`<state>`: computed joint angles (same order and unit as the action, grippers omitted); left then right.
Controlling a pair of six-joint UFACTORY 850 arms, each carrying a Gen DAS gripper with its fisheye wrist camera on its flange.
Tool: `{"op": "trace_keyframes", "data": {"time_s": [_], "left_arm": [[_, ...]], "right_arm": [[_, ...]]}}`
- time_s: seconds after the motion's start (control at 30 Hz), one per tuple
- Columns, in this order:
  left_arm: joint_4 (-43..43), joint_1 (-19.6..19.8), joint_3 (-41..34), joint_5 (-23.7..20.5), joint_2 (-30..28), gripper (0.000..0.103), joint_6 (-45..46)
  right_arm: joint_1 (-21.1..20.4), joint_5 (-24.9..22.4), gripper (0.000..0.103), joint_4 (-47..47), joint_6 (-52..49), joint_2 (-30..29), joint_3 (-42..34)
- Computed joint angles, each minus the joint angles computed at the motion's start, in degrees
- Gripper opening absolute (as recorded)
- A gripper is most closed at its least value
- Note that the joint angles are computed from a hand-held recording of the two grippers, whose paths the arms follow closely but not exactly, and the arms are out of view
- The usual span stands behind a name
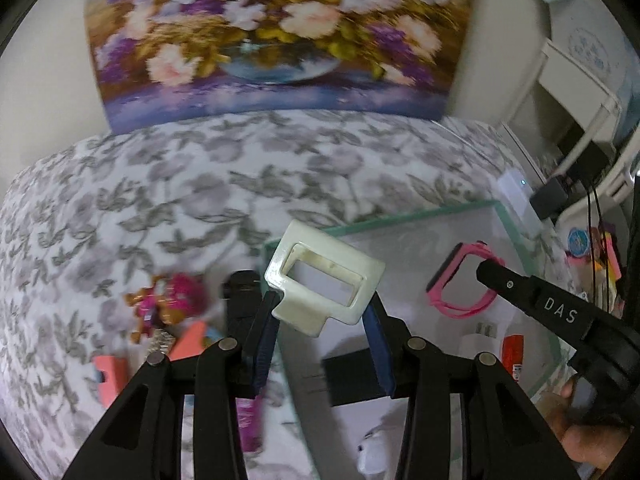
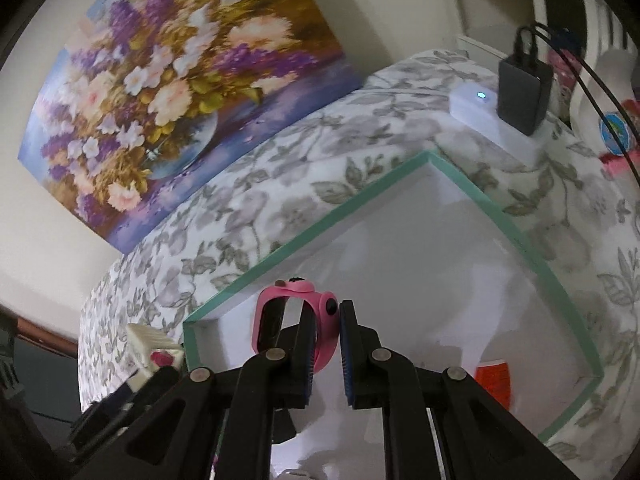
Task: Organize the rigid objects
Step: 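Carry the pink watch band and cream clip into the tray and open both tools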
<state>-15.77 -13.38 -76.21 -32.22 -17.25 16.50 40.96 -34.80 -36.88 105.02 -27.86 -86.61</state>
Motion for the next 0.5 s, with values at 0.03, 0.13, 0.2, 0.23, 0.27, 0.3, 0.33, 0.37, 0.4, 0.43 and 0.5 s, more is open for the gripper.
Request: {"op": "trace_keyframes", "data": {"time_s": [0.03,0.13,0.2,0.23,0.27,0.3,0.33,0.37,0.4,0.43,0.5], "left_arm": [[0.54,-0.51,0.08,0.32,-0.24,0.044,-0.43],[1.73,-1.54,0.02,0.97,-1.17,0.044,-1.31],[3.04,-2.07,0.16,1.29,-1.51,0.044,-2.22],[3.74,-2.28,0.24,1.40,-1.60,0.044,-2.57],[4.19,-2.39,0.35,1.49,-1.57,0.044,-2.78],[4.67,-2.48,0.41,1.66,-1.58,0.044,-2.95],[5.06,-2.50,0.47,1.83,-1.57,0.044,-3.03],[5.45,-2.53,0.51,1.97,-1.54,0.044,-3.26],[5.78,-2.56,0.52,2.14,-1.52,0.044,-3.52],[5.82,-2.55,0.48,2.16,-1.54,0.044,-3.59],[5.50,-2.48,0.33,1.92,-1.69,0.044,-3.46]], "right_arm": [[-0.09,-0.20,0.012,0.21,-0.21,0.08,0.22],[-0.27,-0.24,0.012,0.48,-0.54,0.25,0.72],[-0.39,-0.41,0.013,0.67,-0.71,0.23,0.84],[-0.44,-0.36,0.013,0.77,-0.83,0.25,0.91],[-0.49,-0.25,0.014,0.94,-0.93,0.25,0.96],[-0.52,-0.28,0.014,1.13,-1.05,0.23,0.97],[-0.53,-0.30,0.014,1.27,-1.16,0.24,1.01],[-0.53,-0.32,0.014,1.40,-1.26,0.25,1.03],[-0.51,-0.35,0.014,1.56,-1.46,0.25,1.00],[-0.49,-0.39,0.014,1.62,-1.59,0.30,1.03],[-0.41,-0.71,0.015,1.71,-2.09,0.25,0.84]]}}
